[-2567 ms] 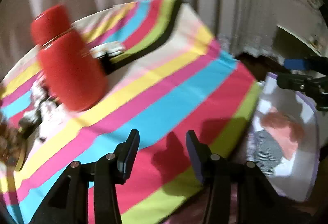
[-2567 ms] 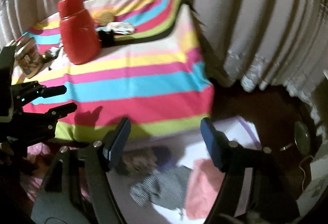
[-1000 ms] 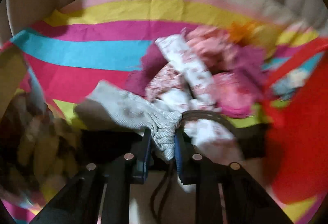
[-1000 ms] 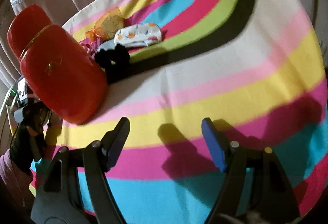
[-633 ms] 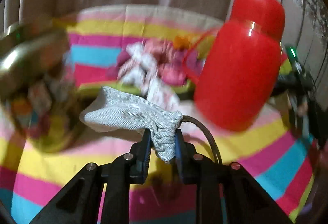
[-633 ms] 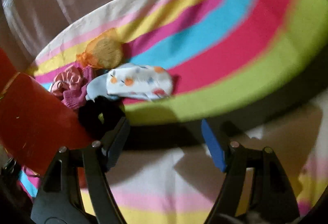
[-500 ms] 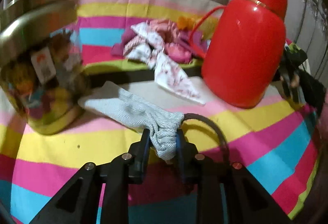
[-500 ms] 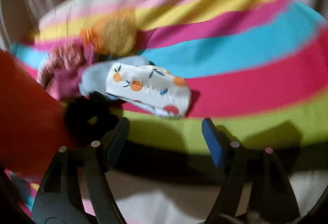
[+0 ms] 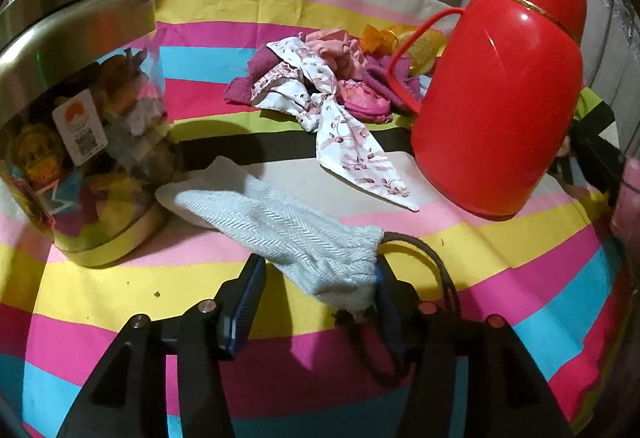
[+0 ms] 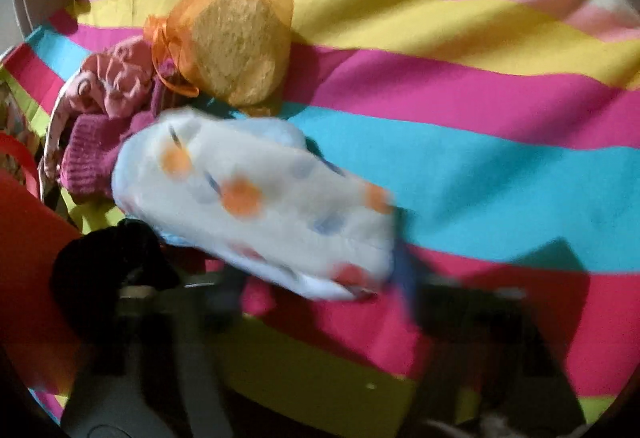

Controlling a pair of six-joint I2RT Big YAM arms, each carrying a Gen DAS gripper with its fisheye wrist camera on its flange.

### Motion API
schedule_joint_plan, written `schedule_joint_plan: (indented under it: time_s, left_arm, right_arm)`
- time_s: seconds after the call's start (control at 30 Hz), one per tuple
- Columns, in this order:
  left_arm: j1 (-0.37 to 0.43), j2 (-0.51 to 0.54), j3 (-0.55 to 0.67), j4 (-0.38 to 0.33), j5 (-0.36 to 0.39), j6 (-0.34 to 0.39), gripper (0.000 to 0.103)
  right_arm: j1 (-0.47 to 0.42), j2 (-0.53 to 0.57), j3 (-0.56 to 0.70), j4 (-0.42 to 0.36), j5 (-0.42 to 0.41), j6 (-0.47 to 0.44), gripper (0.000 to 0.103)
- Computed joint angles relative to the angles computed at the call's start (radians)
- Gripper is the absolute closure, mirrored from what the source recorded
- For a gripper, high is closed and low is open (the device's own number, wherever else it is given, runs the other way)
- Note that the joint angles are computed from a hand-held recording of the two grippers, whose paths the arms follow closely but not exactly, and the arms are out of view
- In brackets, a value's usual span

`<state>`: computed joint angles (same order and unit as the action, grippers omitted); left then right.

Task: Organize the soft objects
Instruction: 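Grasp the grey herringbone cloth with the left tool while the right tool grasps the orange-print pouch, then lift both held items and carry them toward the white box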

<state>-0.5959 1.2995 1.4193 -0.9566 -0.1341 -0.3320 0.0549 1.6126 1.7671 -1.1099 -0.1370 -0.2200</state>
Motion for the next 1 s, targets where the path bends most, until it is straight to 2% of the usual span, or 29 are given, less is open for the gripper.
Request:
schedule_joint_plan:
  time_s: [0.03,0.1,0.27,0.33,0.37,0.43,0.47,0.53,0.6,0.67,0.8,0.9,1.0]
  left_arm:
    - [-0.003,0.005,0.006,-0.001,-0.006,0.003,0.048]
    - [-0.003,0.021,0.021,-0.011,-0.017,0.008,0.046]
    - [0.009,0.076,0.075,-0.052,-0.018,0.007,0.041]
    - [0.016,0.087,0.087,-0.05,0.001,0.006,0.043]
    - [0.027,0.079,0.079,-0.03,0.044,-0.009,0.058]
    - [0.057,0.06,0.056,0.005,0.168,-0.07,0.08]
    - [0.067,0.042,0.033,0.027,0.208,-0.115,0.081]
    - [0.067,-0.002,-0.015,0.068,0.227,-0.155,0.081]
    - [0.054,-0.043,-0.05,0.078,0.234,-0.172,0.081]
    - [0.036,-0.079,-0.075,0.069,0.221,-0.172,0.081]
    - [0.002,-0.148,-0.116,0.052,0.194,-0.178,0.081]
    - [-0.025,-0.194,-0.139,0.041,0.17,-0.177,0.081]
    - [-0.061,-0.227,-0.145,0.029,0.14,-0.161,0.081]
  right_arm:
    - [0.0,-0.039,-0.044,0.032,0.027,0.036,0.07]
    - [-0.004,-0.127,-0.135,0.096,0.046,0.102,0.071]
    - [-0.013,-0.363,-0.33,0.13,0.108,0.267,0.071]
    - [-0.015,-0.454,-0.394,0.106,0.106,0.317,0.071]
    - [-0.009,-0.508,-0.43,0.089,0.112,0.34,0.071]
    - [-0.008,-0.581,-0.478,0.062,0.082,0.38,0.071]
    - [-0.001,-0.624,-0.504,0.04,0.073,0.396,0.071]
    - [0.033,-0.691,-0.543,0.001,0.114,0.408,0.07]
    - [0.077,-0.759,-0.584,-0.049,0.142,0.424,0.07]
    - [0.155,-0.817,-0.608,-0.1,0.206,0.475,0.07]
    - [0.241,-0.898,-0.642,-0.168,0.229,0.581,0.07]
    - [0.294,-0.91,-0.646,-0.205,0.251,0.622,0.07]
    - [0.392,-0.906,-0.635,-0.23,0.308,0.664,0.07]
